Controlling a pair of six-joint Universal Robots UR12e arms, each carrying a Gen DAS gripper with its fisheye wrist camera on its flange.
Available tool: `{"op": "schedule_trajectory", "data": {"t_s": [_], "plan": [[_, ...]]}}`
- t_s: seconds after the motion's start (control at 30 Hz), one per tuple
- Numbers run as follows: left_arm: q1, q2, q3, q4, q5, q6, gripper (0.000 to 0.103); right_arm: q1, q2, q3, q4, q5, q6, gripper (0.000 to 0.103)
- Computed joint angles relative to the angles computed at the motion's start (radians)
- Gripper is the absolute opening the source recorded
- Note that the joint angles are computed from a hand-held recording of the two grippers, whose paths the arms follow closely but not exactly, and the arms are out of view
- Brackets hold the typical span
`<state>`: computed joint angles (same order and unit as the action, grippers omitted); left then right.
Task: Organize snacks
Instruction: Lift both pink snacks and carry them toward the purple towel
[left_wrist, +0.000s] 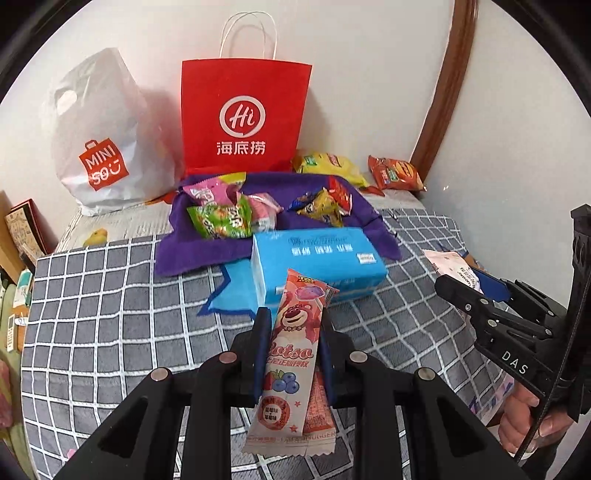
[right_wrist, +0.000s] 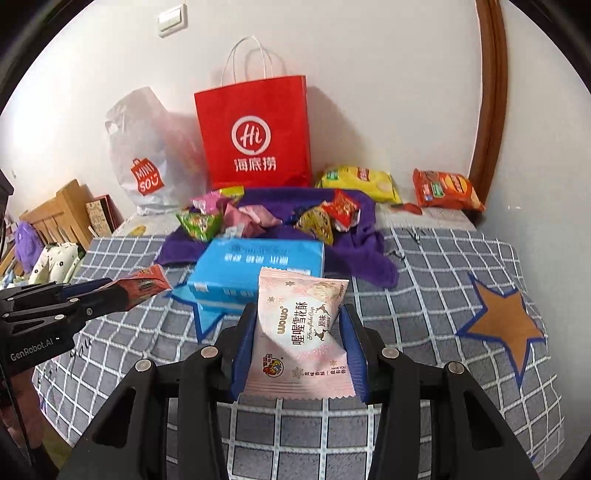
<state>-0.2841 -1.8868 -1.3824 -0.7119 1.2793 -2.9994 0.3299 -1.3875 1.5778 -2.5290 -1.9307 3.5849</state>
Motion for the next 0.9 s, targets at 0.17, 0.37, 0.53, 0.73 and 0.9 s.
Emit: {"op": "schedule_trajectory", "data": {"t_s": [0.17,0.37,0.53,0.73,0.9], "plan": [[0.000,-0.020,0.046,-0.025,-0.014,0.003,0.023,-0.009,0.010,-0.031,-0.001,-0.001,-0.009,0.044],[-0.003,-0.050,0.108,-0.039,-0.007,0.009,0.023,-0.027,0.033,-0.078,-0.002,0.010,-0.038,0.044],[-0.009,-0.079,0.164,-0.038,0.016,0.018,0.023,-0.046,0.059,-0.126,-0.002,0.022,-0.068,0.044],[-0.010,-0.129,0.253,-0.054,0.035,0.010,0.023,-0.070,0.093,-0.182,-0.002,0.035,-0.096,0.044],[-0.011,-0.177,0.334,-0.065,0.052,-0.002,0.023,-0.088,0.127,-0.234,-0.001,0.046,-0.125,0.044]]}}
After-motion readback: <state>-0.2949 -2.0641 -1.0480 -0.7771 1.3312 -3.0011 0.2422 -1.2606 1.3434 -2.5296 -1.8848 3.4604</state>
